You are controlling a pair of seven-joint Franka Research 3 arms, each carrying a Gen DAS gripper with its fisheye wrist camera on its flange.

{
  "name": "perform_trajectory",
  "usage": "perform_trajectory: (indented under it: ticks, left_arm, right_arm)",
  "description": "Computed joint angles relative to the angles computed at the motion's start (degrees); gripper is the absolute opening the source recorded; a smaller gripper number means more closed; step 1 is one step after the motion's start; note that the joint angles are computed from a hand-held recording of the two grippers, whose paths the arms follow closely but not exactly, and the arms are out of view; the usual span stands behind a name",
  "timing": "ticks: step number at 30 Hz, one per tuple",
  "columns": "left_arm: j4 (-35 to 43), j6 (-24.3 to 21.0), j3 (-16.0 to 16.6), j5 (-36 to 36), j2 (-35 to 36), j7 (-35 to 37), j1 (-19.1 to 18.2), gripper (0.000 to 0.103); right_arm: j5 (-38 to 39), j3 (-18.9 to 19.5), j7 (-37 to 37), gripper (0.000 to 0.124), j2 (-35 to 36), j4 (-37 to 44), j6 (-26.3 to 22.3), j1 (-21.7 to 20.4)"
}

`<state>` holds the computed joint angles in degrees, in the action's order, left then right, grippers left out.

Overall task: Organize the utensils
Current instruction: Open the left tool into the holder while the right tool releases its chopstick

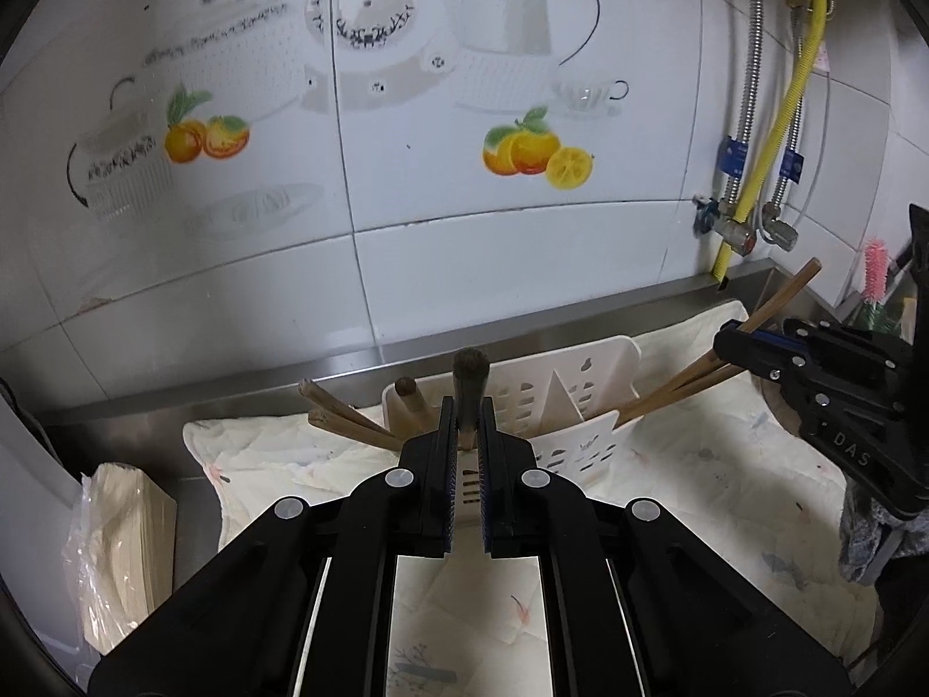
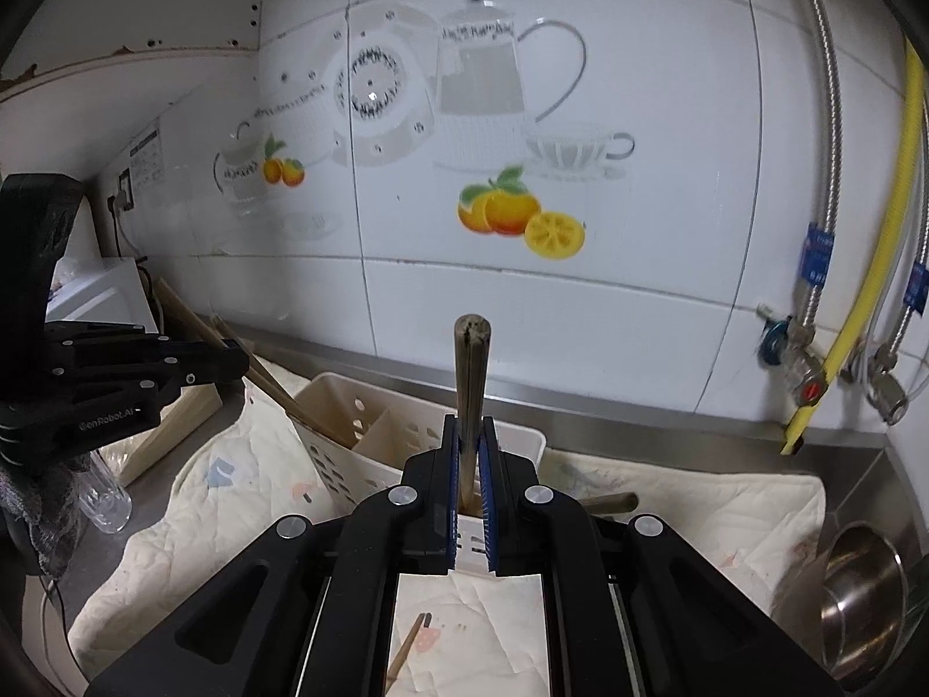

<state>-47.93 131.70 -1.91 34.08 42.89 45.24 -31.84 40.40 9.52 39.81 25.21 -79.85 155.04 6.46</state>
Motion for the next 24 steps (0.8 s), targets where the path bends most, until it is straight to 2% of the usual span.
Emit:
perform_trajectory:
  ticks: [9, 15, 17, 21, 24]
  left_arm:
    - [-0.4, 0.8, 0.2, 0.0, -0.1, -0.7, -0.1, 0.007]
    - [-5.5, 3.5, 0.3, 1.7, -3.4, -3.2, -0.5, 0.009]
    - [-8.6, 4.6, 0.5, 3.3, -5.5, -5.1, -0.8, 0.015]
    - [-14.6, 5.9, 0.4, 6.9, -9.5, -9.2, -1.5, 0.019]
    - [-19.5, 7.3, -0.2, 9.7, -12.5, -13.0, -1.5, 0.033]
  right_arm:
    - [-0.1, 0.3, 1.6, 0.008, 2.2, 1.9, -0.7, -0.4]
    - [3.8, 1.9, -2.9, 0.012, -0.8, -1.7, 2.1, -1.8]
    - [6.3, 2.5, -6.1, 0.013, -2.9, -4.3, 3.6, -2.3]
    - [11.5, 2.8, -11.7, 0.017, -6.9, -9.1, 4.9, -2.7]
    - [16.0, 2.1, -15.7, 0.020, -10.3, -13.4, 4.7, -2.4]
